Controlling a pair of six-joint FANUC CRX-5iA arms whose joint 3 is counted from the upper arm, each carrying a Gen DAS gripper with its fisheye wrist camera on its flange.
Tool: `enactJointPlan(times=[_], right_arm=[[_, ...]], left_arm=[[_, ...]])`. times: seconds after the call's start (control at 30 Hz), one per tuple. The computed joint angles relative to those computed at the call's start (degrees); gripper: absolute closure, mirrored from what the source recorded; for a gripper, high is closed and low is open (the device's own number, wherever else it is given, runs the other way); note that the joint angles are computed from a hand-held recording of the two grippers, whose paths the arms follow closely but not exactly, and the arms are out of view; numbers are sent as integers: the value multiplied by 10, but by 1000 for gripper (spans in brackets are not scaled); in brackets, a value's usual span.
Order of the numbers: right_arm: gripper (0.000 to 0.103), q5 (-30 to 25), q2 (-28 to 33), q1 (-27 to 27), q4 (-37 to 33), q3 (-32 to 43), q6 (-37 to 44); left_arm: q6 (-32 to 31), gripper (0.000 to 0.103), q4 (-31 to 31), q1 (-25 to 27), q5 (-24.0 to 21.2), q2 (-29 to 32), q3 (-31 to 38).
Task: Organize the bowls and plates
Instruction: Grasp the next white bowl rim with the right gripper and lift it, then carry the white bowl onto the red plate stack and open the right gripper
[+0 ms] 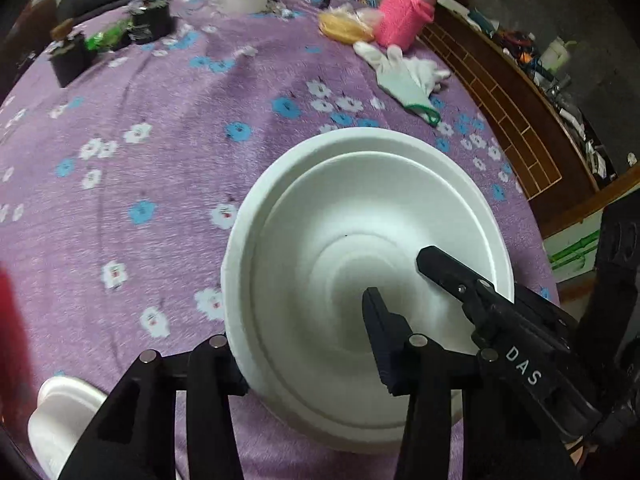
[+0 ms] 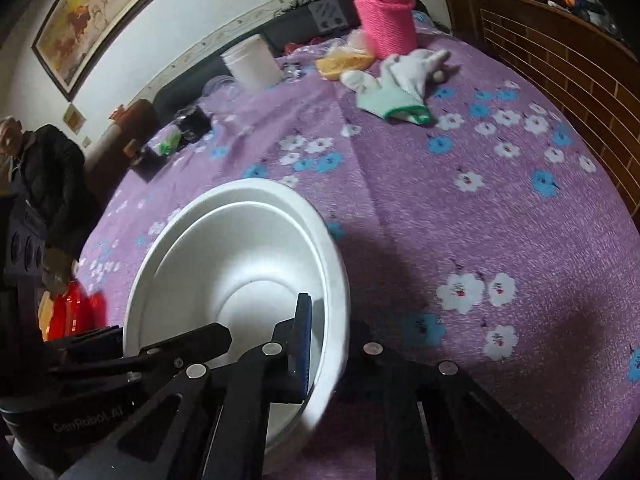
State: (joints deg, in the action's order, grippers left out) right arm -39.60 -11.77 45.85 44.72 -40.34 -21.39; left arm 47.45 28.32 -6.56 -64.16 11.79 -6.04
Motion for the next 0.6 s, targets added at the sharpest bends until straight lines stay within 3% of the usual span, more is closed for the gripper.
enactJointPlan(times=[0.37,0.6], right_arm=[[93,-4,37,40,63,80,34],[92,-11,139,70,66,223,138]], left_arm=[[-84,59,72,124,7,-112,-74],[-118,57,112,233,17,-142,-87]])
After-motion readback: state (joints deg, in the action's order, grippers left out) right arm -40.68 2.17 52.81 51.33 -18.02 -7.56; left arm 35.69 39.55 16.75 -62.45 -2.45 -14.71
